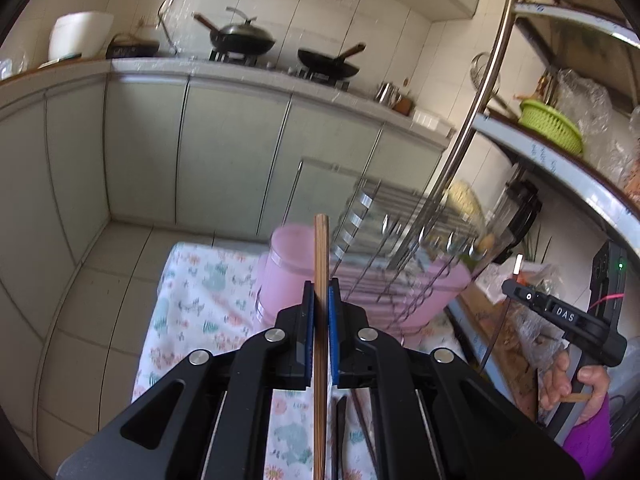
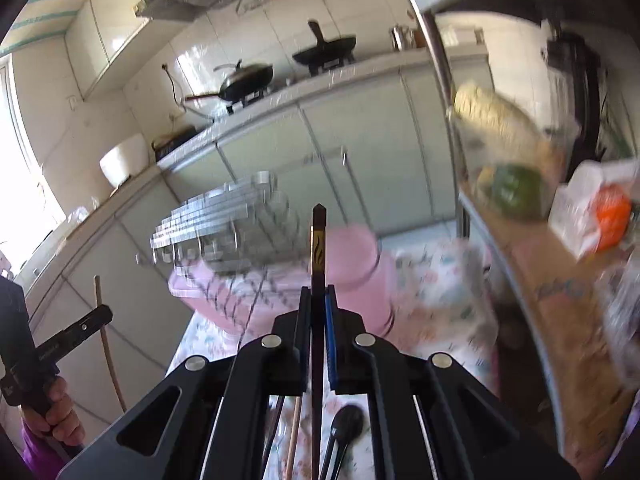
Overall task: Organize utensils
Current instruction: 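Lift both held chopsticks up toward the pink cup of the caddy, then lower both chopsticks into the pink cup and open both tools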
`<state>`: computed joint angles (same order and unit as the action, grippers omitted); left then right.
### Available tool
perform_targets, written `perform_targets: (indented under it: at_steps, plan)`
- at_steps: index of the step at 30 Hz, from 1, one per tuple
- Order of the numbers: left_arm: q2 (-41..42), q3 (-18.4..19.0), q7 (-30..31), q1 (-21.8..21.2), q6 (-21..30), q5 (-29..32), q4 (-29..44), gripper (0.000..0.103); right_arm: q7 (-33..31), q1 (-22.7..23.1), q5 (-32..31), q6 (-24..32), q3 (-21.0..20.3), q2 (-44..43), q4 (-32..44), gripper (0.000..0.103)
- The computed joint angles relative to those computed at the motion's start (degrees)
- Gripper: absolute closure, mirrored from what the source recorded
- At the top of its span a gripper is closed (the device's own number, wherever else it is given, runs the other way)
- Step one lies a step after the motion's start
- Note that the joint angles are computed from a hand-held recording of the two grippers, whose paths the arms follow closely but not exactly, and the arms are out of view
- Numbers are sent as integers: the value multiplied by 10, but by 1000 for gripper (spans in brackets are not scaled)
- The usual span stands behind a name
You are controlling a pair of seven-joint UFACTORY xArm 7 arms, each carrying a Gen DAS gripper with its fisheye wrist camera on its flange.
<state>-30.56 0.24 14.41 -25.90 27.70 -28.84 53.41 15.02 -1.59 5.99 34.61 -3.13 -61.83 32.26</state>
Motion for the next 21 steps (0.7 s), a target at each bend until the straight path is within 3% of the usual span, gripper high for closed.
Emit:
perform_targets:
  at_steps: [10, 17, 21]
  plan:
    - [45, 9, 18, -24, -87, -25, 69, 98, 9, -66, -54, -123, 26, 70, 90, 97]
    - [80, 18, 21, -35, -107, -49, 110, 98, 36, -126, -82, -246, 52, 134, 127, 97]
    - [108, 14, 24, -32, -128, -57, 146, 98, 38, -130, -89, -250, 55, 164, 130, 97]
